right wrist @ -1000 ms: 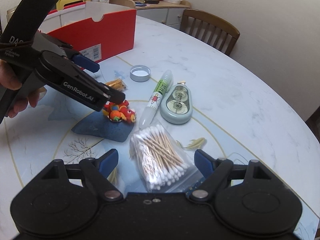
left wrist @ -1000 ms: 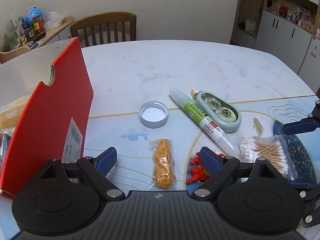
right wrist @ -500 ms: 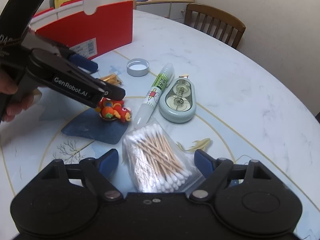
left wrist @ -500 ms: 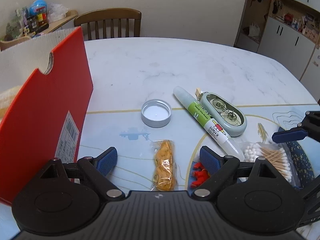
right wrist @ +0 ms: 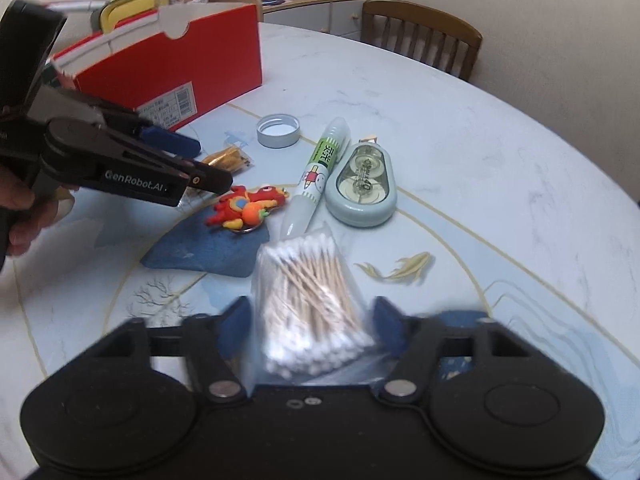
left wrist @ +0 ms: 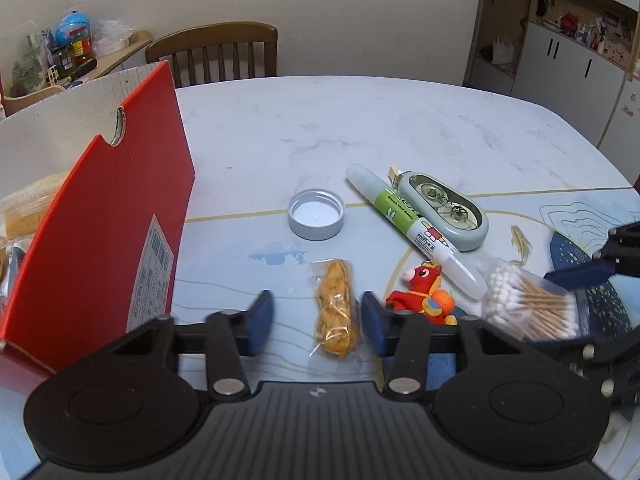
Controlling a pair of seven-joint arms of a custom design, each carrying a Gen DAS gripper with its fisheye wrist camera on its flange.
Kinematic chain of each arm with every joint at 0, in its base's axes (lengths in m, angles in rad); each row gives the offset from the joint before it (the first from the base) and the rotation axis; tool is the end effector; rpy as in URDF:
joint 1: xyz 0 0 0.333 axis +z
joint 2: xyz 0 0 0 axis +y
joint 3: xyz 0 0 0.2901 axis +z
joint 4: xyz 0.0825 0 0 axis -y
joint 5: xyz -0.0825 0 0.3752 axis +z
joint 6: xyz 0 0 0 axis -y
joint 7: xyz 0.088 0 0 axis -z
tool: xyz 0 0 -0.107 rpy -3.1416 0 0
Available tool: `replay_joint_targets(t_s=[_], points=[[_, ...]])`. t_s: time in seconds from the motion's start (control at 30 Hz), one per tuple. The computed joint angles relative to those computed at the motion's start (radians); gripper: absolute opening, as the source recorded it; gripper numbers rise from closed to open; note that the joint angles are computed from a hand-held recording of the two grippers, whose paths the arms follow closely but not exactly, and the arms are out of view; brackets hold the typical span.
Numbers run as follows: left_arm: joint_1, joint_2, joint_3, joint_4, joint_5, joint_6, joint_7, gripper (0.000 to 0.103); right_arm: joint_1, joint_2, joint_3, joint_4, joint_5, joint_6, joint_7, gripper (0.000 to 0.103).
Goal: Organize objects
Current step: 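Grasp the wrapped snack bar with left tool while right tool grasps the cotton swab bag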
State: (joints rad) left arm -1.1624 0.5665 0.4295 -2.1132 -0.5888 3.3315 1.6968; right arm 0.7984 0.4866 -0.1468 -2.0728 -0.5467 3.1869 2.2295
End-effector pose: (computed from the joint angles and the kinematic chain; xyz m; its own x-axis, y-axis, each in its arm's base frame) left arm 0.4733 -0.3627 0.2356 -0.3688 -0.9295 -0.0089 -0.6864 0.2787 -0.6717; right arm 0.4503 0.4091 0.2401 0.5572 -0.8302 -0.0165 -0.6783 -0.4435 -0.5859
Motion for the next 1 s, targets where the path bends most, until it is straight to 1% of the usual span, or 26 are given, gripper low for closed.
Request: replay_joint_targets(t_s=[0.03, 0.13, 0.17, 0.2, 0.27, 0.33, 0.43, 0.57, 0.67, 0.8, 0.9, 0.97, 1.0], points=[[0.004, -0.005, -0.005, -0.003, 0.003, -0.001, 0.002, 0.035, 0.021, -0.005, -0.019, -0.005, 0.004, -0.003, 0.019, 0.048], [0.061, -0.028, -0.061, -0.014, 0.025, 0.004, 0.014, 0.030, 0.109, -0.014, -0.101, -0.018, -0.013, -0.012, 0.087, 0.041], [0.077, -0.034, -0.078, -0.018, 0.030, 0.005, 0.019, 0.025, 0.129, -0.017, -0.118, -0.020, -0.021, -0.019, 0.112, 0.039], [0.089, -0.040, -0.091, -0.021, 0.033, 0.006, 0.023, 0.023, 0.154, -0.021, -0.142, -0.022, -0.032, -0.026, 0.144, 0.038], [0.137, -0.057, -0.141, -0.033, 0.043, 0.014, 0.033, 0.023, 0.196, -0.028, -0.179, -0.025, -0.055, -0.047, 0.213, 0.036], [0.171, -0.070, -0.179, -0.045, 0.044, 0.025, 0.044, 0.022, 0.239, -0.037, -0.214, -0.028, -0.084, -0.072, 0.282, 0.036], [0.218, -0.089, -0.232, -0.064, 0.036, 0.035, 0.065, 0.022, 0.267, -0.058, -0.229, -0.036, -0.119, -0.096, 0.369, 0.035], [0.317, -0.130, -0.338, -0.107, 0.039, 0.055, 0.086, 0.022, 0.312, -0.094, -0.253, -0.045, -0.184, -0.131, 0.501, 0.035], [0.439, -0.169, -0.459, -0.152, 0.065, 0.078, 0.092, 0.022, 0.324, -0.122, -0.244, -0.042, -0.230, -0.180, 0.578, 0.035], [0.620, -0.224, -0.628, -0.217, 0.138, 0.096, 0.063, 0.022, 0.294, -0.150, -0.185, -0.033, -0.248, -0.234, 0.630, 0.035], [0.758, -0.267, -0.744, -0.270, 0.234, 0.111, 0.009, 0.022, 0.278, -0.163, -0.145, -0.016, -0.269, -0.281, 0.669, 0.035], [0.838, -0.302, -0.805, -0.302, 0.302, 0.101, -0.042, 0.022, 0.264, -0.170, -0.116, -0.003, -0.277, -0.311, 0.684, 0.035], [0.896, -0.319, -0.849, -0.319, 0.353, 0.099, -0.080, 0.022, 0.258, -0.173, -0.101, 0.004, -0.281, -0.327, 0.693, 0.035]])
